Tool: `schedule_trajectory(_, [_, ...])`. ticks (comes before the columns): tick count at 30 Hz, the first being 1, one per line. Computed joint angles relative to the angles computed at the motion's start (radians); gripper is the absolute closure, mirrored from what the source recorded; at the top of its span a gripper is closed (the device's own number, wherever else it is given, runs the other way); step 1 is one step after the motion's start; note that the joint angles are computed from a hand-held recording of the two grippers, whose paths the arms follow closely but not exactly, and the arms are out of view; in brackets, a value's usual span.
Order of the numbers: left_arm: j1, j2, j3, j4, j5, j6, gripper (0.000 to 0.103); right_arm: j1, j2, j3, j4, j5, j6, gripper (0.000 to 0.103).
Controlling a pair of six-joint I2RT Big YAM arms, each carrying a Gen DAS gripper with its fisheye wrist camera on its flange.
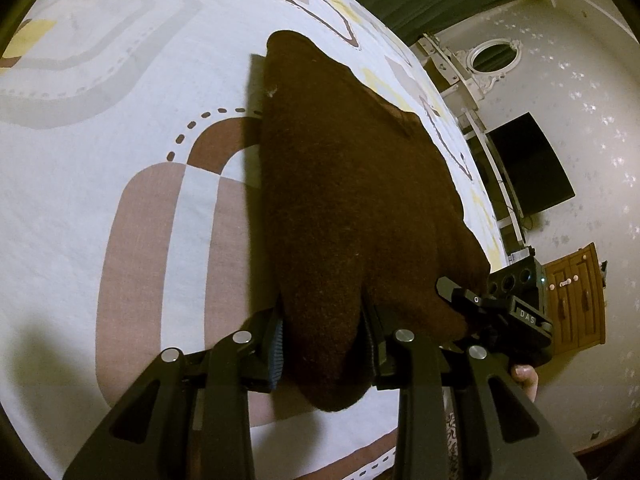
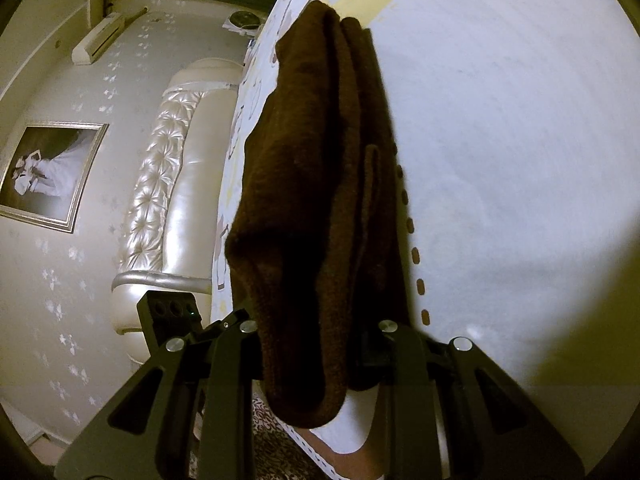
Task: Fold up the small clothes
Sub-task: 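Lay the folded bundle flat on the bed and open both grippers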
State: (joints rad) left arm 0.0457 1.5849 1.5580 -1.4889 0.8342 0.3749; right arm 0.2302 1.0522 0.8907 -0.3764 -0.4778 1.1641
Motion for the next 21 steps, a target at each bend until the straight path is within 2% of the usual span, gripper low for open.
schedule_trajectory(7, [0.009,0.012,0.013,-0.030,0.029,0.034,0.063,-0.011,-0.008,-0.002,-0.009,-0.002,-0.001,0.081])
schedule_trajectory(10, [0.011,-0.001,-0.002,-0.013,0.042,0.025,0.054,-0.018,-0.020,-0.017,0.011,-0.007,0.024,0.078])
schedule_trajectory(15, [0.007,-0.031,-0.024,-0.003,0.054,0.045,0.024,-0.024,-0.062,-0.048,0.029,-0.001,0.061,0.069])
schedule_trajectory(21, [0.016,-0.054,-0.040,-0.003,0.031,0.005,0.020,-0.032,-0.132,-0.089,0.018,0.023,0.090,0.060])
